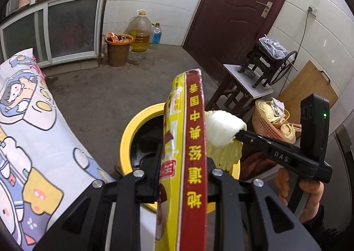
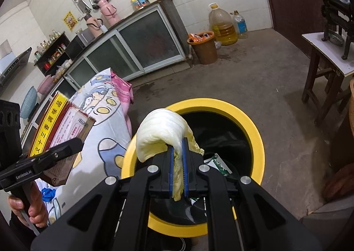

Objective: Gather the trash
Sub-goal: 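Carry the box and cabbage leaf over the bin and release both, then return both tools to the table toward the mesh bag and blue gloves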

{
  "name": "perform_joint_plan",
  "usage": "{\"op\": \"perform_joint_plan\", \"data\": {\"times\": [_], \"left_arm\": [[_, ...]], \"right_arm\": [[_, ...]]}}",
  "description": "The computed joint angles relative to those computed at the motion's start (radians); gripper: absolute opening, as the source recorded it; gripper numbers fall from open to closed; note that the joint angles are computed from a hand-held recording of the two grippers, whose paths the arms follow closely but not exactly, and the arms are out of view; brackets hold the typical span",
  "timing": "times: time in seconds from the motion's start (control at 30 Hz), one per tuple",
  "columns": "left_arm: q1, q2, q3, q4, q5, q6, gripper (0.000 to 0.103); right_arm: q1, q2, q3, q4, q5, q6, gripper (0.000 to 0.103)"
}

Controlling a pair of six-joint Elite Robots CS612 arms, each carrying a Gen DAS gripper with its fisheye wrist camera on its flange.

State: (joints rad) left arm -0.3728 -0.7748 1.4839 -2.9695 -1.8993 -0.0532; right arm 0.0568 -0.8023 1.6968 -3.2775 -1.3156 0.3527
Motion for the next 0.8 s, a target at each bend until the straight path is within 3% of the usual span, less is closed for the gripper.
{"op": "perform_joint_plan", "data": {"times": [0.3, 0.5, 0.53, 0.67, 0.7, 0.8], "left_arm": [[-0.013, 0.037, -0.046, 0.047, -0.014, -0.007, 0.022], [-0.022, 0.052, -0.072, 0.063, 0.001, -0.005, 0.026], [-0.023, 0.051, -0.073, 0.062, 0.006, -0.010, 0.029], [-0.020, 0.053, -0.072, 0.028, 0.022, -0.049, 0.071], [-0.018, 0.053, -0.071, 0.015, 0.018, -0.060, 0.075], [-0.012, 0.050, -0.066, 0.002, 0.016, -0.074, 0.075]], "right_arm": [[-0.009, 0.014, -0.015, 0.039, 0.005, 0.019, 0.007], [-0.004, 0.011, -0.021, 0.062, -0.030, 0.022, 0.008], [-0.004, 0.010, -0.022, 0.069, -0.041, 0.027, 0.009], [-0.006, 0.009, -0.020, 0.086, -0.077, 0.048, 0.014], [-0.007, 0.010, -0.021, 0.092, -0.078, 0.054, 0.021], [-0.011, 0.009, -0.013, 0.075, -0.071, 0.071, 0.040]]}}
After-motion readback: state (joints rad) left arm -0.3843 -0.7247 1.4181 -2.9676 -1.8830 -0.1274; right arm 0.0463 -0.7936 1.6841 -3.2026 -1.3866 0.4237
